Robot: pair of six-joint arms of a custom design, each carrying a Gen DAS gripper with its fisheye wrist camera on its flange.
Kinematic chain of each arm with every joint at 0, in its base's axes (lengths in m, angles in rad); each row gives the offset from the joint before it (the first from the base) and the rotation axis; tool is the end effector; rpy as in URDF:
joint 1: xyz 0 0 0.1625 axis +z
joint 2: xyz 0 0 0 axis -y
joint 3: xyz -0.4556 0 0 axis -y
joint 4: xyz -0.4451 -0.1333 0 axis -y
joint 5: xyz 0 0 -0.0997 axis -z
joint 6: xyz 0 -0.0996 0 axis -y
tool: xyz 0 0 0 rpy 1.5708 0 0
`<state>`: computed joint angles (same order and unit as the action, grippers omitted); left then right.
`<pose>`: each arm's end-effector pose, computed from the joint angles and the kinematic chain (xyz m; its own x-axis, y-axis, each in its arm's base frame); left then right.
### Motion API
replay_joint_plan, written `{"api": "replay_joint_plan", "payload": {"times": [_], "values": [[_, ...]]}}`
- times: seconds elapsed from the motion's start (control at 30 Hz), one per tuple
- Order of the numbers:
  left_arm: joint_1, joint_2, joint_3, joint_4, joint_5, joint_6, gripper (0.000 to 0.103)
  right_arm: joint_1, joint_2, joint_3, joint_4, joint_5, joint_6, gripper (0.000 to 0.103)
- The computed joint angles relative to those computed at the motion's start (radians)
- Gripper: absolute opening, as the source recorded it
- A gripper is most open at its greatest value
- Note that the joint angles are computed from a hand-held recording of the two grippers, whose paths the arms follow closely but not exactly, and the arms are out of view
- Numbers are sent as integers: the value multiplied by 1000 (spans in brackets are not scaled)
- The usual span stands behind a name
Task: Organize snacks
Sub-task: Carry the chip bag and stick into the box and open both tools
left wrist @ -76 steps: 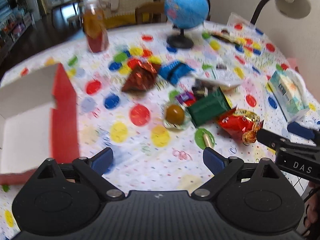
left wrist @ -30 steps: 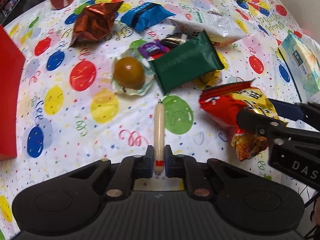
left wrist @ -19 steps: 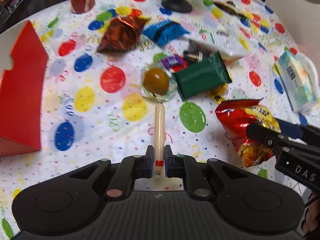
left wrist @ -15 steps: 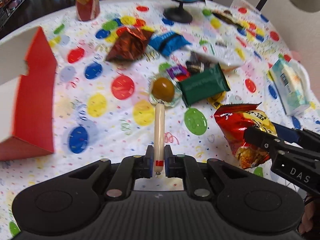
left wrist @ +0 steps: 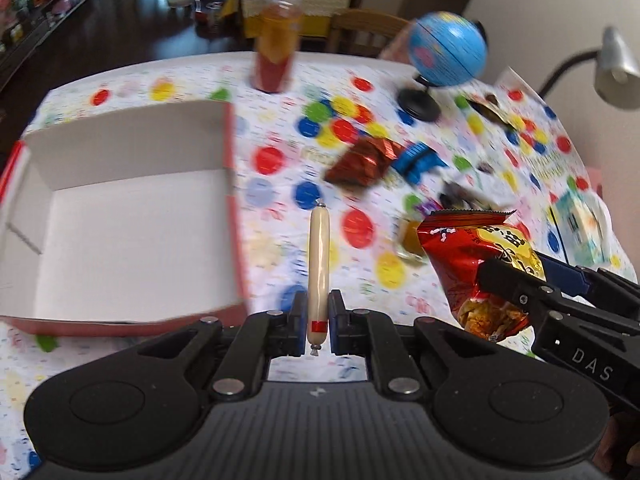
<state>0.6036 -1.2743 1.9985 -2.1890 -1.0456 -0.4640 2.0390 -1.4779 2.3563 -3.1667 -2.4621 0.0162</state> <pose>-0.3542 -0.4668 0.2071 -0.7665 0.4114 -0.4932 0.5319 0.8370 -0.1285 0.2496 -0.3698 0.2919 -0.7970 0.1837 0.5754 -0.3272 0.6695 -0.6669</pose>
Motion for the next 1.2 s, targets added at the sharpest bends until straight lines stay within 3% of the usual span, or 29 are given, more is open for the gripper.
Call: {"api": "replay_joint_plan", "payload": {"times": [0.37,0.87,1.2], "values": [[77,-106,-21,49,96,5,10,50,223,-161,-32,63,-51,48],[215,-164,-40,100,201,3,10,35,466,-340,30,130,-46,48],[259,-185,-37,93,220,33,11,16,545,-395,105,142,-9,51]]}}
